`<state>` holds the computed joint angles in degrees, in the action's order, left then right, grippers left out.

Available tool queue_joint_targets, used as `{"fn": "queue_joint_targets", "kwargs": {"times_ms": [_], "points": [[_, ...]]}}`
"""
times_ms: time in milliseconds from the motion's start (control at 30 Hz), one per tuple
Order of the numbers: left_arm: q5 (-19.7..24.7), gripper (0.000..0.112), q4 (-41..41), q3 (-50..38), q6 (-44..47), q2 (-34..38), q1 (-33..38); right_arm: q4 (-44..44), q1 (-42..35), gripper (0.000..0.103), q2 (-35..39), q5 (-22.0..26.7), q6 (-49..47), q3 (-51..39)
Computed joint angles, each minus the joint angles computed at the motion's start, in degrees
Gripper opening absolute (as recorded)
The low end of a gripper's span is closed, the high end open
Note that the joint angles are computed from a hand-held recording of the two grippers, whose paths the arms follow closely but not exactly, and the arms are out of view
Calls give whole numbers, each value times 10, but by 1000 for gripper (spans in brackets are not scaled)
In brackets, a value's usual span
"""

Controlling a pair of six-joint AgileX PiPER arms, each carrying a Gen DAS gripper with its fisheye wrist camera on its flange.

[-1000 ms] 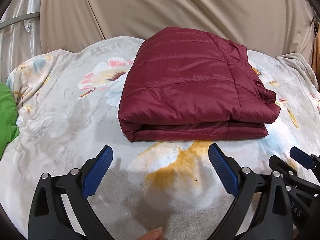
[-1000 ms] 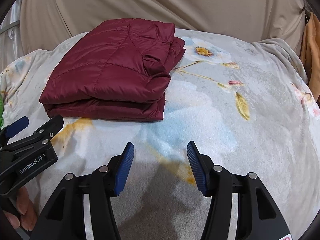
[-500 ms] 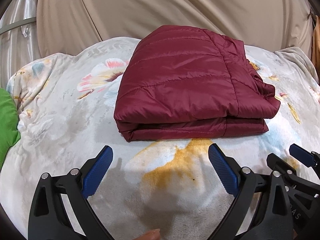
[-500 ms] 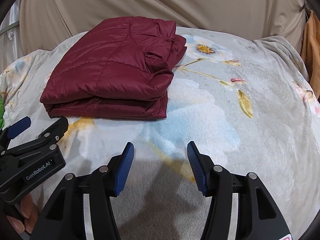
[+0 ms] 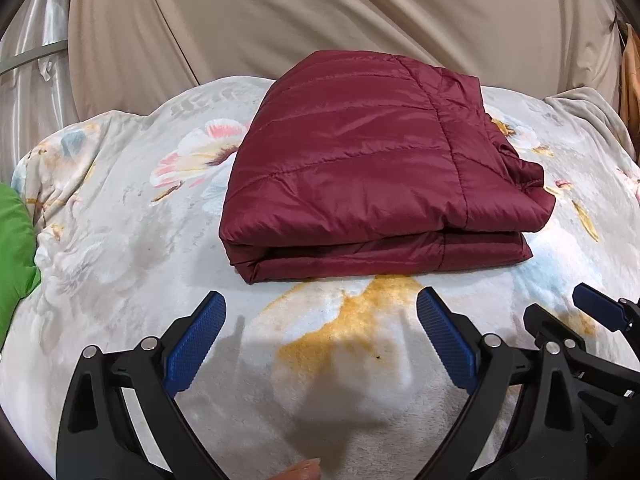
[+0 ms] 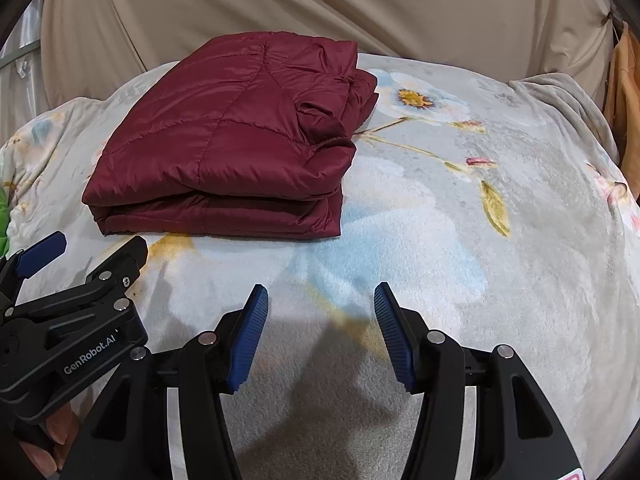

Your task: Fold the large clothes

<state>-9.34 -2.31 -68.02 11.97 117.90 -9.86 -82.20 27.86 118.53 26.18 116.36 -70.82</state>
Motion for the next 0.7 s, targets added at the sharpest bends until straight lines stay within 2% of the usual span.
{"fn": "queue_joint_targets", "kwargs": {"times_ms": [67,300,500,700], "points": [[1,94,-32,-1,31,1,-3,4,3,54,1,4,-1,-2],[8,94,-34,-6,33,3,-2,9,4,54,2,5,-6,-4],[20,93,34,-13,-36,7,2,4,2,54,2,4,-3,-3],[19,93,31,-14,-35,8,2,7,5,54,2,9,-3,-3]]}}
